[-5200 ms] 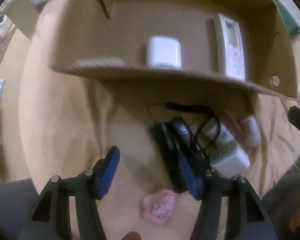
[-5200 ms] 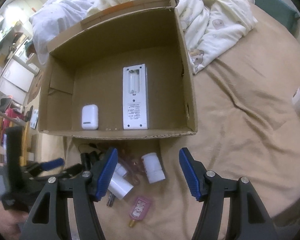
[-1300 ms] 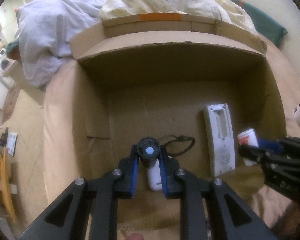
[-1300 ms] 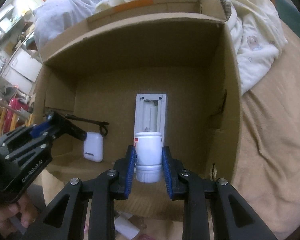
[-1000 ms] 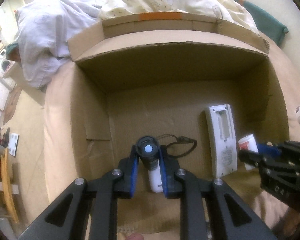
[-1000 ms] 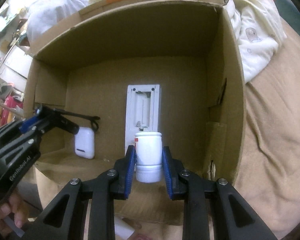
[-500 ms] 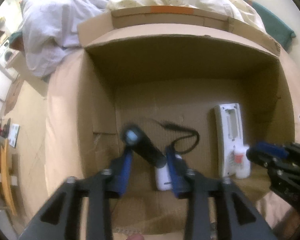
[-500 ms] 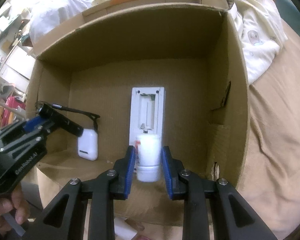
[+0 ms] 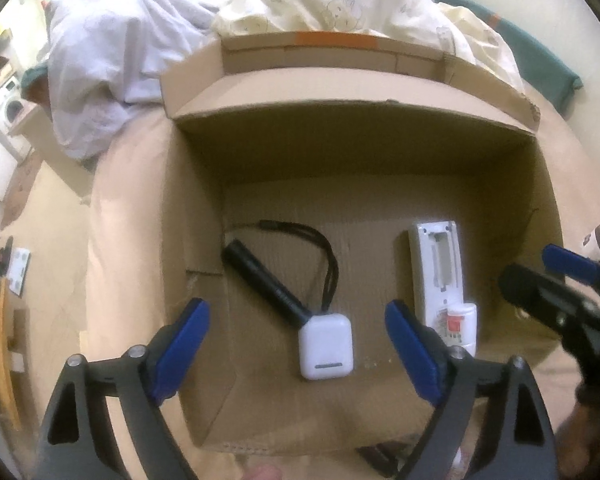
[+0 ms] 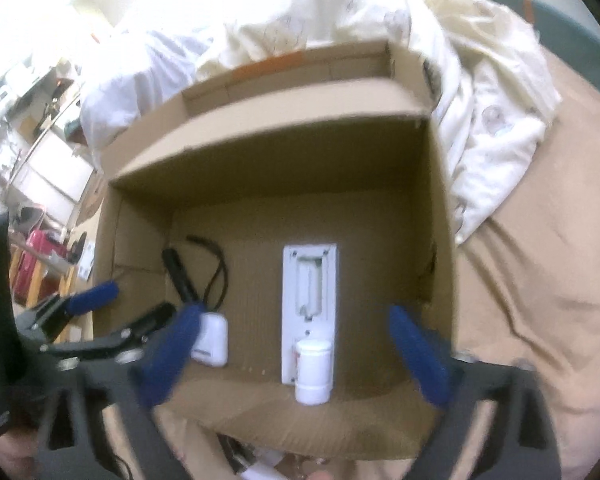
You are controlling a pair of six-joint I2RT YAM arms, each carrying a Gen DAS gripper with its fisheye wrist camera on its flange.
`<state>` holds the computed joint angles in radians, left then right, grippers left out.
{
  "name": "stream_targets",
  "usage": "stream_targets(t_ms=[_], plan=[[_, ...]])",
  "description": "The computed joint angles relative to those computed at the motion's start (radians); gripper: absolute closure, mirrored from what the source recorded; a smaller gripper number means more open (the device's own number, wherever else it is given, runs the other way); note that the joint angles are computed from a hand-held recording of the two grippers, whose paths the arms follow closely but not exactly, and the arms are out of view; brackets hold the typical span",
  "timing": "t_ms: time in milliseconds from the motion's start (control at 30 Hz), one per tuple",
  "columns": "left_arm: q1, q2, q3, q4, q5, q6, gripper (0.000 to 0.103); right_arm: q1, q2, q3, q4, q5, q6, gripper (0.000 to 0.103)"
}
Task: Organize rigid objects
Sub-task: 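Place the flashlight and white pill bottle into the box, opening both grippers, then withdraw both grippers from the box toward the remaining items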
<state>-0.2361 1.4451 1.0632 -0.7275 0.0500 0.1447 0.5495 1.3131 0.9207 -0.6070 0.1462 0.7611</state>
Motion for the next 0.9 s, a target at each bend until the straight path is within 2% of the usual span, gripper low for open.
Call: stream_targets(t_ms=[400,567,900], plan=[[0.015,0.011,0.013,-0.016,0.016,-0.001,0.014,0.005,0.021,0.020,-0.012,0.023,0.005,0.000],[0.029,-0.016,0.030,-0.068,0.046,0.004,0.014,0.017,0.012,0.030,-0.027,0.043,-0.002,0.000],[0.062,-0.092,0.076,-0.159,0.043,0.037,0.014,0.046,-0.073,0.030,-0.070,0.080,0.053,0.000]])
